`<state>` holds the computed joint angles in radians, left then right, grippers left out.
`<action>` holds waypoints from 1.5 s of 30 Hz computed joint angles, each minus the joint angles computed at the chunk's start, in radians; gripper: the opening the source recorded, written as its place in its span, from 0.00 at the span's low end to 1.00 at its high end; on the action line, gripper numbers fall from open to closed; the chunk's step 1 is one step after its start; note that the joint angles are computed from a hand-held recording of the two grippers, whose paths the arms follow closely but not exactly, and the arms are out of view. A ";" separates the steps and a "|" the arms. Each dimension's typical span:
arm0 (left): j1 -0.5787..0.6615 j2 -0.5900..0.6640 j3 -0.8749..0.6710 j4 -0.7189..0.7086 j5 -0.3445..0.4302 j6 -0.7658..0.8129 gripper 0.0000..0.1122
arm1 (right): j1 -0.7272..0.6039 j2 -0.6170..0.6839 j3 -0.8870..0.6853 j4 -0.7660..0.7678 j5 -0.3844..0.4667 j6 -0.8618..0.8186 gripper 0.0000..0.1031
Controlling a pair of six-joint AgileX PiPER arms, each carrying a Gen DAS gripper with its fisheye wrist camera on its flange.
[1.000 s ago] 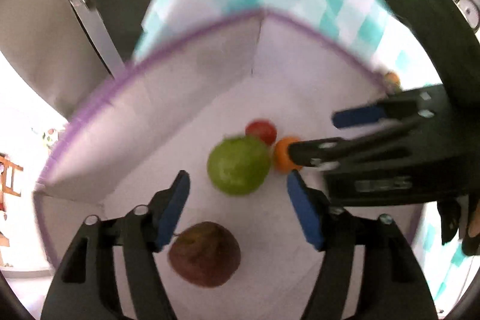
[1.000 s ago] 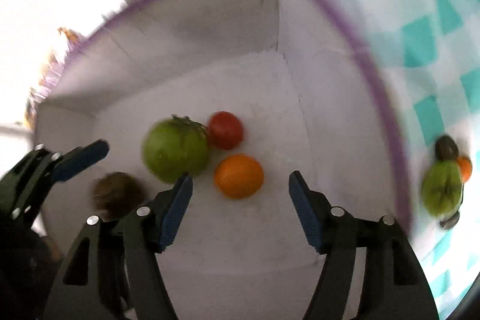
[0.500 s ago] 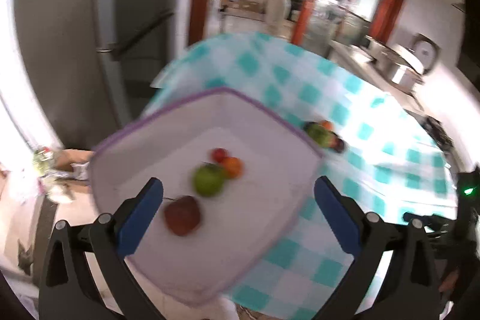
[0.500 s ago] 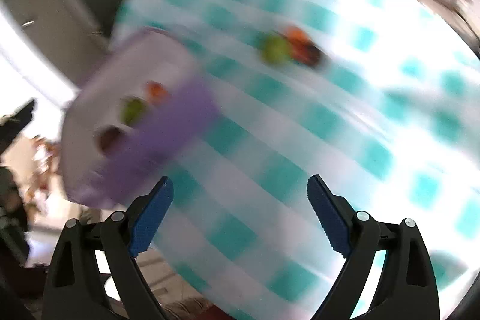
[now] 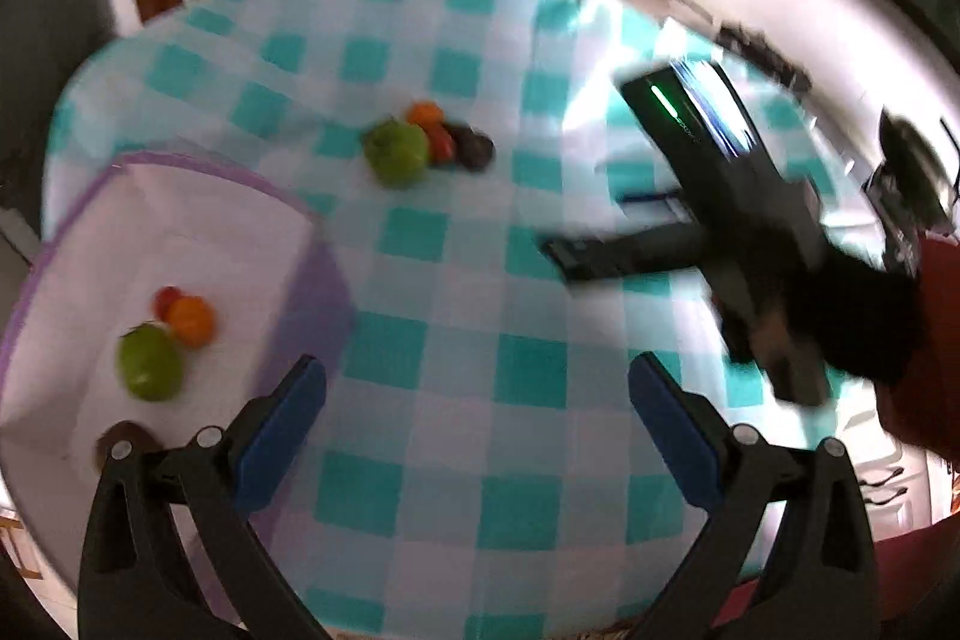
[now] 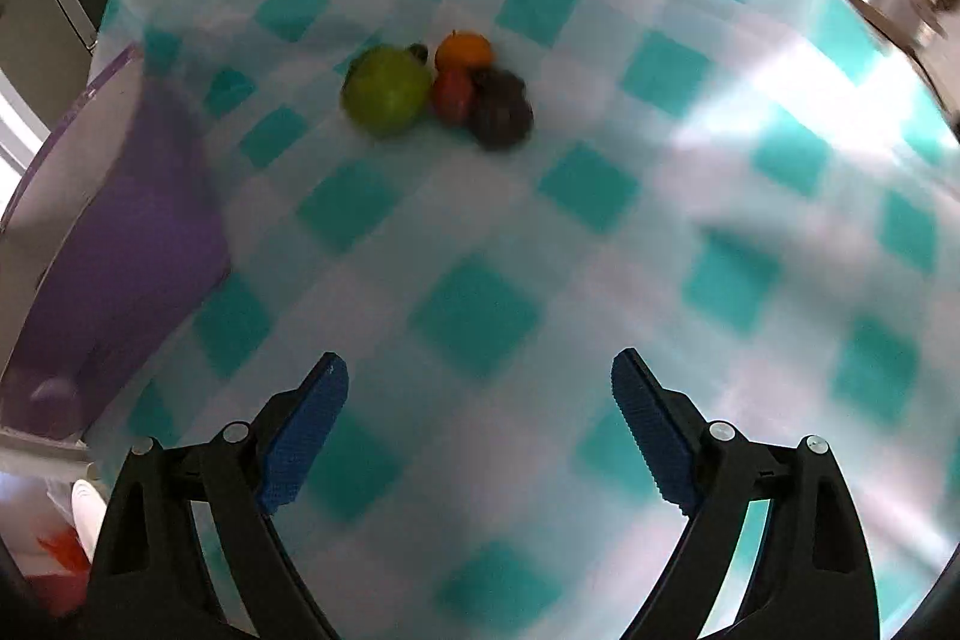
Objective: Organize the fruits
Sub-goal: 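Move both tools back to the fruit pile and grasp a dark brown fruit with the right tool, then grasp a green tomato with the left tool while the right tool holds the brown fruit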
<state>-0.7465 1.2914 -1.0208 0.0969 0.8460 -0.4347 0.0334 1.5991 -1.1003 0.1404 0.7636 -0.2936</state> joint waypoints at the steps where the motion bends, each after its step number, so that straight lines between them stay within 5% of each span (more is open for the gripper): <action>1: 0.000 0.047 -0.011 -0.013 -0.013 0.006 0.90 | -0.004 0.047 -0.039 0.010 -0.006 -0.020 0.83; 10: 0.003 0.322 -0.113 -0.063 -0.036 0.011 0.90 | -0.010 0.421 -0.410 0.104 -0.012 -0.200 0.73; 13: 0.017 0.381 -0.150 -0.065 -0.032 0.013 0.90 | -0.002 0.454 -0.434 0.086 -0.030 -0.255 0.46; 21: 0.072 0.623 -0.424 0.002 -0.012 -0.040 0.90 | -0.203 0.253 -0.152 0.389 -0.081 -0.497 0.41; 28: 0.138 0.920 -0.817 0.136 0.116 -0.153 0.90 | -0.381 0.123 0.054 0.471 -0.057 -0.607 0.41; 35: 0.227 1.103 -1.102 0.115 0.225 -0.119 0.90 | -0.391 0.108 0.123 0.552 -0.081 -0.661 0.41; 39: 0.264 1.113 -1.108 0.036 0.166 -0.042 0.82 | -0.380 0.101 0.135 0.571 -0.087 -0.677 0.41; 40: 0.274 1.090 -1.066 -0.021 0.107 0.017 0.68 | -0.383 0.096 0.141 0.575 -0.087 -0.685 0.41; 43: 0.280 1.062 -1.015 -0.026 0.067 0.020 0.57 | -0.377 0.088 0.156 0.583 -0.100 -0.699 0.41; 45: 0.294 1.041 -0.979 -0.059 0.042 0.038 0.57 | -0.373 0.081 0.164 0.577 -0.108 -0.696 0.41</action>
<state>-0.4528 2.3324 -2.0001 0.0378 0.8877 -0.3965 -0.3399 1.6800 -0.9364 0.7178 0.6551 -0.9898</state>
